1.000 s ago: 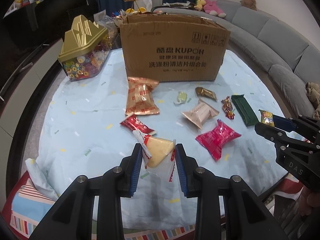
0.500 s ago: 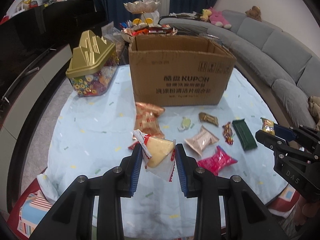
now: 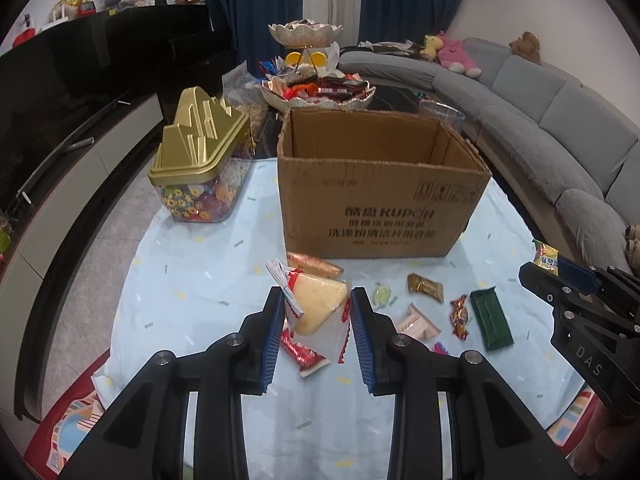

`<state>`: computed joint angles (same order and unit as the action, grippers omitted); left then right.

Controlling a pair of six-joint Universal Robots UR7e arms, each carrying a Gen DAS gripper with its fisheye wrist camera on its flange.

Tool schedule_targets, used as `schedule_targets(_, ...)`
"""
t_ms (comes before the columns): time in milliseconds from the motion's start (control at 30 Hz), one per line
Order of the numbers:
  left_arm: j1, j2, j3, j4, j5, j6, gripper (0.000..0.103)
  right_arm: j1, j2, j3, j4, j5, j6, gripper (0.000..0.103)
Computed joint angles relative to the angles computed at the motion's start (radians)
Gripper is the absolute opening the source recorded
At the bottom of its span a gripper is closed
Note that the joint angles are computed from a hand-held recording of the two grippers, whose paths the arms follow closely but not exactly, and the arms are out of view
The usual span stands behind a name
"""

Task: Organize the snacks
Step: 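Lift both held packets and carry them toward the cardboard box, then lower both packets into the cardboard box and open both tools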

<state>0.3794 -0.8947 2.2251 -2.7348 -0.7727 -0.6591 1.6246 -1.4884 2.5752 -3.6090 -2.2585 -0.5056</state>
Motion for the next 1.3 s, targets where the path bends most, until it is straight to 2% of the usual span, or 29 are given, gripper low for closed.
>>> schedule_targets(633, 0.062, 0.037, -0.133, -0.044, 0.051, 0.108, 0.033, 0.05, 0.049, -0.137, 0.031, -0.016, 0.017, 0.031)
schedule_targets(1300, 0.109, 0.114, -0.282, -0.057, 0.064, 0.211, 0.033, 0.052, 0.09, -0.293, 0.087, -0.017, 0.002, 0.031)
